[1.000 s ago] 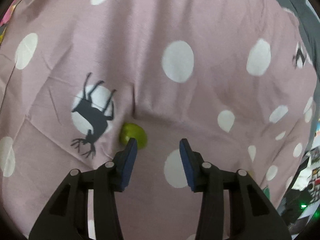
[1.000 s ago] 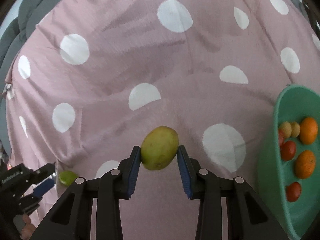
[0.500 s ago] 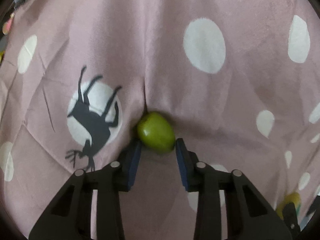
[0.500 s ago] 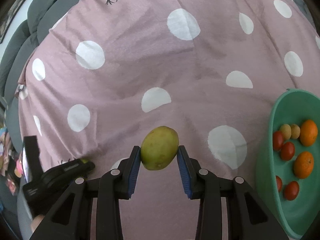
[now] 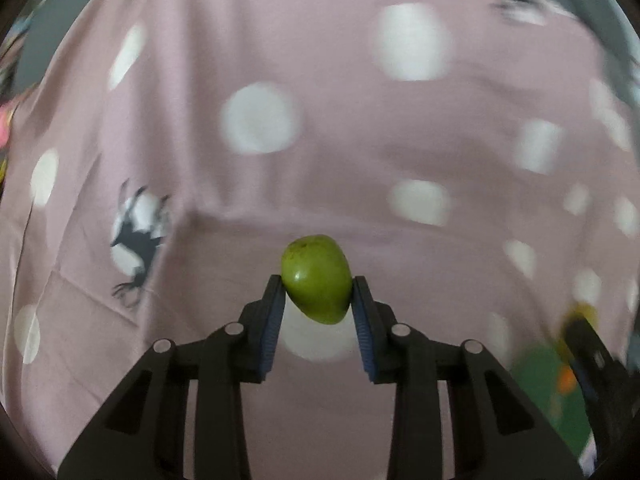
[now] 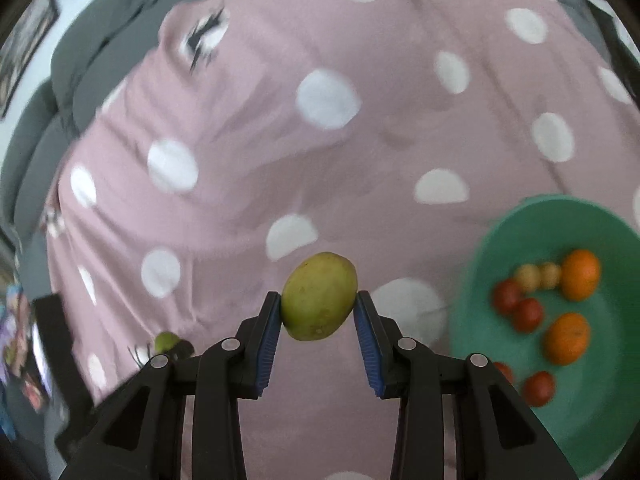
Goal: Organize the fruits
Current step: 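Carry the pear and the lime in both grippers over the bowl, then open both grippers to drop the pear and lime into the bowl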
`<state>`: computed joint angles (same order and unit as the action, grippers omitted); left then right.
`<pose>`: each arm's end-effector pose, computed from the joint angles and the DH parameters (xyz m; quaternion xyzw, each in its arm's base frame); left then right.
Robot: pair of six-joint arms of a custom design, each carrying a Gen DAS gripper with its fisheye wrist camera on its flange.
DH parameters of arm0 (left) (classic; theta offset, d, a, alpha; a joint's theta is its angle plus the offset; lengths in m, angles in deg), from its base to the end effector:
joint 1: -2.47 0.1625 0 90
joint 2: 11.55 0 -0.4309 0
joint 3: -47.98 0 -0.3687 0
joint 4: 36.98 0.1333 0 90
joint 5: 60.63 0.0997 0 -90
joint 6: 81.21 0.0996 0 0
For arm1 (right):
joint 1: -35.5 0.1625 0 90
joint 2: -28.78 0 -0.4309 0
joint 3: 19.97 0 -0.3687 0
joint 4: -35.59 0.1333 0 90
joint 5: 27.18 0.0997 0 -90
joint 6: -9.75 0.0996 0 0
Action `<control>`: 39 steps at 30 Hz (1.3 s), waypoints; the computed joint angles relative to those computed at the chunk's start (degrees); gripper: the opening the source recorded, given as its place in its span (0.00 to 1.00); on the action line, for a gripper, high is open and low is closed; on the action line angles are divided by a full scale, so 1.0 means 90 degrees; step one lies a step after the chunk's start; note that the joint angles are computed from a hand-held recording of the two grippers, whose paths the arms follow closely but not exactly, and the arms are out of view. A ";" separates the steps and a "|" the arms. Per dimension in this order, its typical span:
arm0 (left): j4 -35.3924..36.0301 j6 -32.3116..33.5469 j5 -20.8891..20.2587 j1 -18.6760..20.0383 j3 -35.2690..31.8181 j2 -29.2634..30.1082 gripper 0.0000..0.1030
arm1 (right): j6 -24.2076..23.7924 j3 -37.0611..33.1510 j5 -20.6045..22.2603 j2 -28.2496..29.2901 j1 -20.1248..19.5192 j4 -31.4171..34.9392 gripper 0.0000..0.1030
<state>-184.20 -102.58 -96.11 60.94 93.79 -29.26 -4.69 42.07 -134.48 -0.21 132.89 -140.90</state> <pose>-0.2622 -0.8374 0.1179 -0.0385 0.8672 -0.3975 0.2974 0.2085 -0.8016 0.1937 0.1008 -0.8799 0.4354 0.1614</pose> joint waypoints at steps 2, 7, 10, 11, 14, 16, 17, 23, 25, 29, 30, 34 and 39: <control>-0.0563 0.0673 -0.0155 -0.0215 0.0282 -0.0050 0.32 | 0.0067 0.0550 0.0005 -0.0346 -0.0104 -0.0554 0.37; -0.1082 0.1870 -0.0749 -0.0644 0.0330 0.0121 0.32 | 0.0129 0.1271 -0.0266 -0.0950 -0.0369 -0.1179 0.38; -0.1165 0.2336 -0.0888 -0.0763 0.0124 0.0309 0.32 | 0.0053 0.1347 -0.0505 -0.1038 -0.0443 -0.1414 0.38; -0.1159 0.2445 -0.1001 -0.0792 0.0085 0.0352 0.32 | 0.0132 0.1384 -0.0483 -0.1091 -0.0490 -0.1374 0.38; -0.1061 0.2759 -0.1315 -0.0827 -0.0181 0.0606 0.33 | 0.0381 0.1391 -0.0467 -0.1197 -0.0597 -0.1179 0.38; -0.0840 0.2761 -0.1453 -0.0839 -0.0274 0.0685 0.33 | 0.0406 0.1335 -0.0635 -0.1183 -0.0608 -0.1113 0.38; -0.0680 0.2741 -0.1526 -0.0832 -0.0410 0.0761 0.33 | 0.0442 0.1313 -0.0699 -0.1183 -0.0613 -0.1059 0.38; -0.0247 0.2764 -0.1523 -0.0871 -0.0873 0.1079 0.33 | 0.0493 0.1357 -0.0821 -0.1263 -0.0708 -0.0967 0.38; -0.0034 0.2722 -0.1593 -0.0853 -0.1044 0.1155 0.33 | 0.0537 0.1354 -0.0835 -0.1284 -0.0732 -0.0905 0.38; 0.0419 0.2719 -0.1369 -0.0881 -0.1431 0.1342 0.45 | 0.0539 0.1322 -0.0961 -0.1313 -0.0740 -0.0668 0.40; 0.0392 0.2746 -0.1312 -0.0893 -0.1438 0.1349 0.48 | 0.0517 0.1347 -0.0970 -0.1328 -0.0739 -0.0716 0.40; 0.0137 0.2589 -0.1271 -0.0911 -0.1168 0.1198 0.72 | 0.0405 0.1541 -0.0959 -0.1418 -0.0724 -0.1107 0.52; -0.0216 0.2681 -0.1330 -0.0960 -0.0650 0.0913 0.75 | 0.0322 0.1672 -0.0969 -0.1495 -0.0701 -0.1367 0.55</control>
<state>-186.14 -78.45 -108.08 52.30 87.94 -21.04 -1.80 57.12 -143.20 -13.66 126.58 -153.20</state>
